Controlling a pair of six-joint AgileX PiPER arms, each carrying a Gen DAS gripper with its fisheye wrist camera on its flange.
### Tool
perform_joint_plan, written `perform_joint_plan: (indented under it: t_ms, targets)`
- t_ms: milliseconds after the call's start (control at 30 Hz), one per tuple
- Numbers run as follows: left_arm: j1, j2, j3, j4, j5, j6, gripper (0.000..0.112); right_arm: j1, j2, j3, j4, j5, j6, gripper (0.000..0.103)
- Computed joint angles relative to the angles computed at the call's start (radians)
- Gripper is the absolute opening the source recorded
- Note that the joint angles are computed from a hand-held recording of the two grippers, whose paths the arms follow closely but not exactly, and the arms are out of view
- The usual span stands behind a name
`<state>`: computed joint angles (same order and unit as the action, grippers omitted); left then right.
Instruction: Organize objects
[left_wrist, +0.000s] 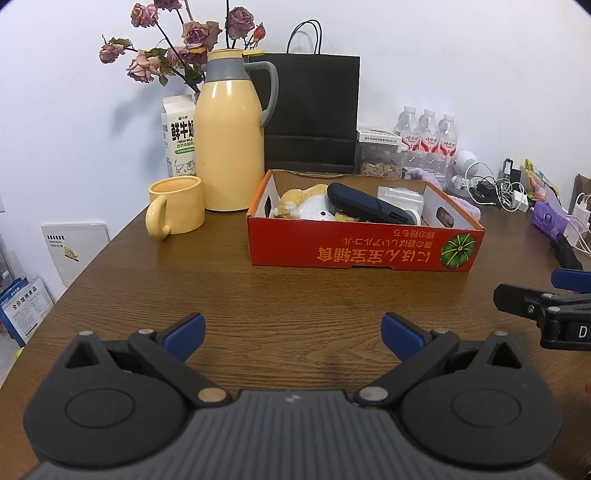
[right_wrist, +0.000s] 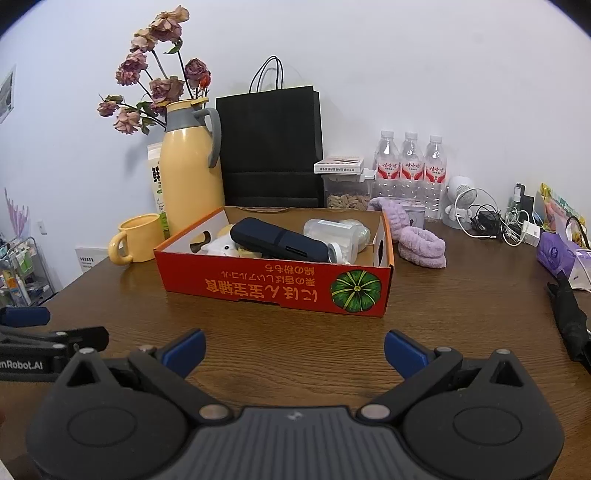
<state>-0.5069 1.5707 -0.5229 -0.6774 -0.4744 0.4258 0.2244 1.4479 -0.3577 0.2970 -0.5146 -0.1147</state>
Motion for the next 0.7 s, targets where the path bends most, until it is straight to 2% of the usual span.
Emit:
perform_joint_plan:
  t_ms: [700]
  targets:
    - [0.0,-0.006,0.003,0.002,0.001,-0.007,0.103,0.005,-0.009,0.006,0.014,-0.003,-0.011,0.103]
